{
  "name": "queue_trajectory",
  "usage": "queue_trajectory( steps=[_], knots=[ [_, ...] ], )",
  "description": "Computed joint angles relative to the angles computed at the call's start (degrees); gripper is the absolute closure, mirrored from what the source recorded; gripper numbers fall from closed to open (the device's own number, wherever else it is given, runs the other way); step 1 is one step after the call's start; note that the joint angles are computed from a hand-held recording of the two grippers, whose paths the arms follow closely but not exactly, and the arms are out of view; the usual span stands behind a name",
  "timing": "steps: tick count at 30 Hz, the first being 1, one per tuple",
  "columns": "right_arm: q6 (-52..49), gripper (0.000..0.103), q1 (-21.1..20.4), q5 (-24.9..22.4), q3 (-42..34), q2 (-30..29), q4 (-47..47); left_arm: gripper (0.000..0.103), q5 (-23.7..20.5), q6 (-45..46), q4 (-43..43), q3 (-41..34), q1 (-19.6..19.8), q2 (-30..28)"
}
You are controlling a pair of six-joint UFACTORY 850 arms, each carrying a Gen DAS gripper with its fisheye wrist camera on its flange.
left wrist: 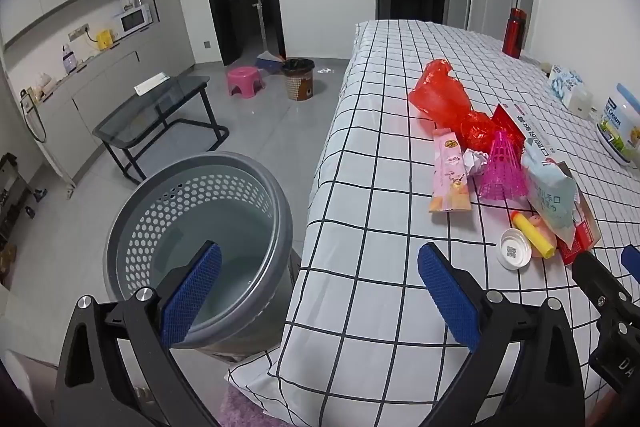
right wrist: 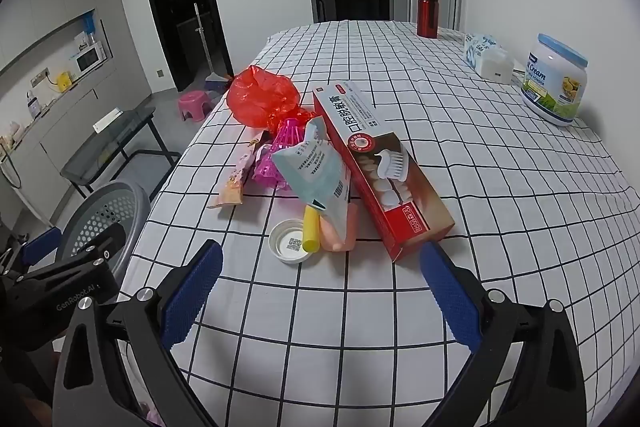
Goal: Collect trash
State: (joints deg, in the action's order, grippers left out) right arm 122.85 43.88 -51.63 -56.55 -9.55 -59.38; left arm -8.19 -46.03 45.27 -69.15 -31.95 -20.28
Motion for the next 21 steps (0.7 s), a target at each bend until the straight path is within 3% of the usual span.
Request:
queue_trajectory(
  steps=[17, 21],
  knots=[
    [-0.66, 0.009, 0.51, -0.7, -0.53, 0.1, 0.28, 0.006, 0.03, 2.37, -2.09, -0.07, 0.62, 0.33],
    [-0.68, 0.009, 0.91, -1.12, -0.97, 0.06, 0.21, 0.006, 0.07, -1.98, 2.21, 0.57, 0.48, 0.84]
  ],
)
